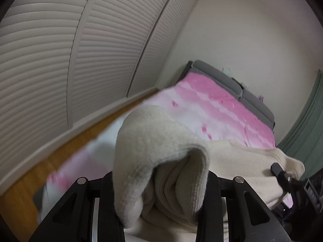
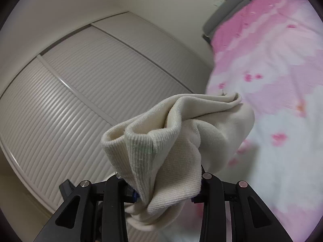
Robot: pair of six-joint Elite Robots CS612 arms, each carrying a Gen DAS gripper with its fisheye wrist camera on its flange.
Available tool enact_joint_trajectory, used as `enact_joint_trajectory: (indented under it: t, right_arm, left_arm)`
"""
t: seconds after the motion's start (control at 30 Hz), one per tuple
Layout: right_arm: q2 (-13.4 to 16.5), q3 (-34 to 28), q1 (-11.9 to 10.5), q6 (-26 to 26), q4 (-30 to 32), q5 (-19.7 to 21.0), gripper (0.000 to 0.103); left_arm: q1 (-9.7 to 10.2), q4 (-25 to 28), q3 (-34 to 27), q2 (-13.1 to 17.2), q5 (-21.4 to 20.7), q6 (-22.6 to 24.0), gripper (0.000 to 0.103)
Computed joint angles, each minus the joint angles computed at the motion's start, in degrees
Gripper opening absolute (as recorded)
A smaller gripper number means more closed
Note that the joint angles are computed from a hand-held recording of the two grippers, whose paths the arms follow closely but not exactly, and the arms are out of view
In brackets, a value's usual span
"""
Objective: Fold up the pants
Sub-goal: 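Lift and carry the folded pants with both grippers toward the bed corner by the wardrobe, then lower the folded pants onto the duvet and open both grippers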
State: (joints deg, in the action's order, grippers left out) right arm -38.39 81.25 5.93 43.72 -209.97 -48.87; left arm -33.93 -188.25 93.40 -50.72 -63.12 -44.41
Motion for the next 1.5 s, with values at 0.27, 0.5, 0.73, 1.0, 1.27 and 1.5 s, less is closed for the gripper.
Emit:
enact_joint_trajectory:
  t: [0.27, 0.5, 0.73, 1.0, 1.27, 1.5]
  right_arm:
    - [9.60, -15.13, 3.02, -0.54, 3.96, -5.21, 0.036]
    - [12.60, -10.71, 3.92, 0.87, 8.35, -9.28, 0.037]
    - [11.61, -2.75, 4.73, 10.69, 5.31, -15.22, 0.039]
    - [11.17, -0.10, 4.00, 17.46, 4.05, -12.31, 0.042]
    - [5.36, 5.89, 3.67, 8.18, 11.13, -21.36, 0.055]
    - [-0.41, 12.03, 3.06, 2.70, 13.88, -25.20, 0.058]
  left_arm:
    - [7.80, -6.15, -12.12, 10.30, -8.98, 11.33, 0.035]
    - [8.88, -2.53, -13.91, 17.63, -14.40, 5.68, 0.036]
    - [7.96, -8.34, -8.28, 17.02, -13.19, 4.50, 0.050]
    - [8.12, -8.16, -6.93, 16.87, -12.11, -0.68, 0.066]
    - [5.94, -1.89, -3.64, 13.09, -2.43, -2.09, 0.075]
    - [3.73, 3.45, -0.64, 9.43, 3.64, -2.35, 0.074]
